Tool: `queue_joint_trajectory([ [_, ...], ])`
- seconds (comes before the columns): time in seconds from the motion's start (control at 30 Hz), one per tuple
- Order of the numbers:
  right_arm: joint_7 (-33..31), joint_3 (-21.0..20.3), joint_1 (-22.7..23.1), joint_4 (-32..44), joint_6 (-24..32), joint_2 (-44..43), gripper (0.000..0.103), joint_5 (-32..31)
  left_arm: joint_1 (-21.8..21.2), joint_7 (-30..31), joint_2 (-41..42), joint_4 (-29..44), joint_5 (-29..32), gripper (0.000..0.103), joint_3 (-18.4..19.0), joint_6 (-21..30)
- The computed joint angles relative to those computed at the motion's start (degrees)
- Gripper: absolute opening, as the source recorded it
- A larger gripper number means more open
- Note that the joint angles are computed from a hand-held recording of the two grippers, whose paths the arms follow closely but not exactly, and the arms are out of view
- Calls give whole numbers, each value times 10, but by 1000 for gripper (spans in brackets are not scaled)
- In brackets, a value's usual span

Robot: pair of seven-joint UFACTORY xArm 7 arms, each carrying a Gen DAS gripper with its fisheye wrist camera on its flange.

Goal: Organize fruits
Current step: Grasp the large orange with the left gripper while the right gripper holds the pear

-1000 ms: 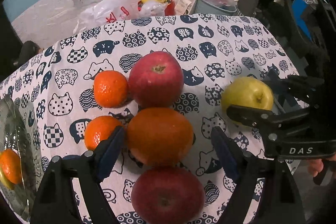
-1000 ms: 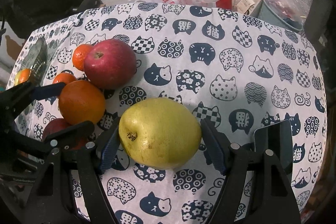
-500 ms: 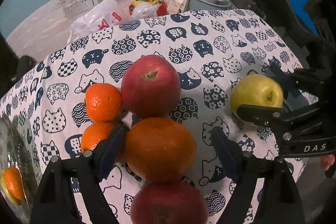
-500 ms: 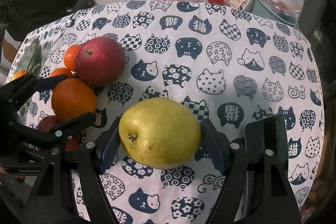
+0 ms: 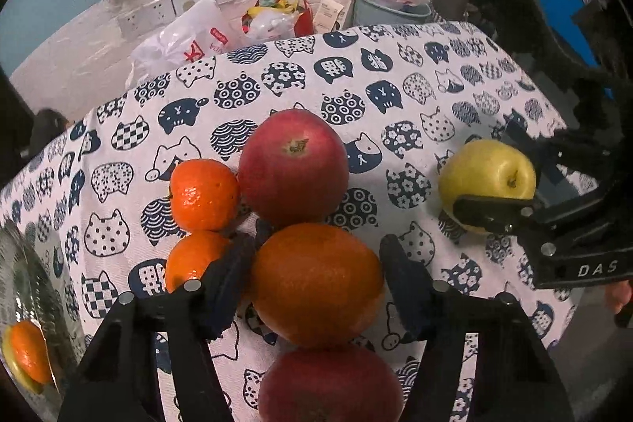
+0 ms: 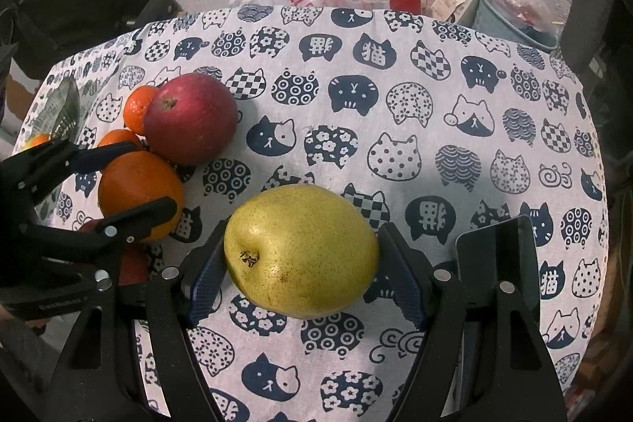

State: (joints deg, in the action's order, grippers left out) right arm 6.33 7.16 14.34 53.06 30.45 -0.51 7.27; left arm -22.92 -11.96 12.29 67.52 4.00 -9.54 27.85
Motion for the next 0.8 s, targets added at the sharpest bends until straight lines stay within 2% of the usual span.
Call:
queue_joint_trajectory([
  [0.17, 4, 2, 2, 2, 0, -3, 74, -3, 8, 6, -15, -9, -27, 66, -4, -3],
  [0.23, 3, 2, 3, 2, -1, -5, 74, -3, 10, 9, -21, -11, -37, 60, -5, -6],
  [0.27, 4, 3, 4, 3, -2, -5, 74, -3, 11, 5, -27, -14, -37, 36, -4, -12],
  [0.3, 4, 3, 5, 3, -2, -5, 74, -2, 17, 22, -29, -12, -58, 17, -10, -15],
  [0.33, 2, 3, 5, 4, -2, -5, 74, -1, 25, 43, -28, -3, -88, 17, -16, -3],
  [0.47, 9, 4, 7, 8, 3, -4, 74, -8, 24, 35, -27, -1, -95, 18, -10, 6],
  [0.53, 9, 4, 7, 10, 5, -3, 74, -7, 25, 36, -32, -9, -101, 26, -10, -3],
  [0.6, 8, 4, 8, 9, 6, -5, 74, -6, 28, 48, -35, -11, -117, 40, -14, 0],
  [0.67, 8, 3, 7, 6, 7, -8, 74, -5, 27, 55, -36, -13, -127, 49, -16, 1],
  [0.8, 7, 2, 6, -1, 8, -15, 74, -3, 20, 66, -34, -15, -126, 59, -20, 7],
])
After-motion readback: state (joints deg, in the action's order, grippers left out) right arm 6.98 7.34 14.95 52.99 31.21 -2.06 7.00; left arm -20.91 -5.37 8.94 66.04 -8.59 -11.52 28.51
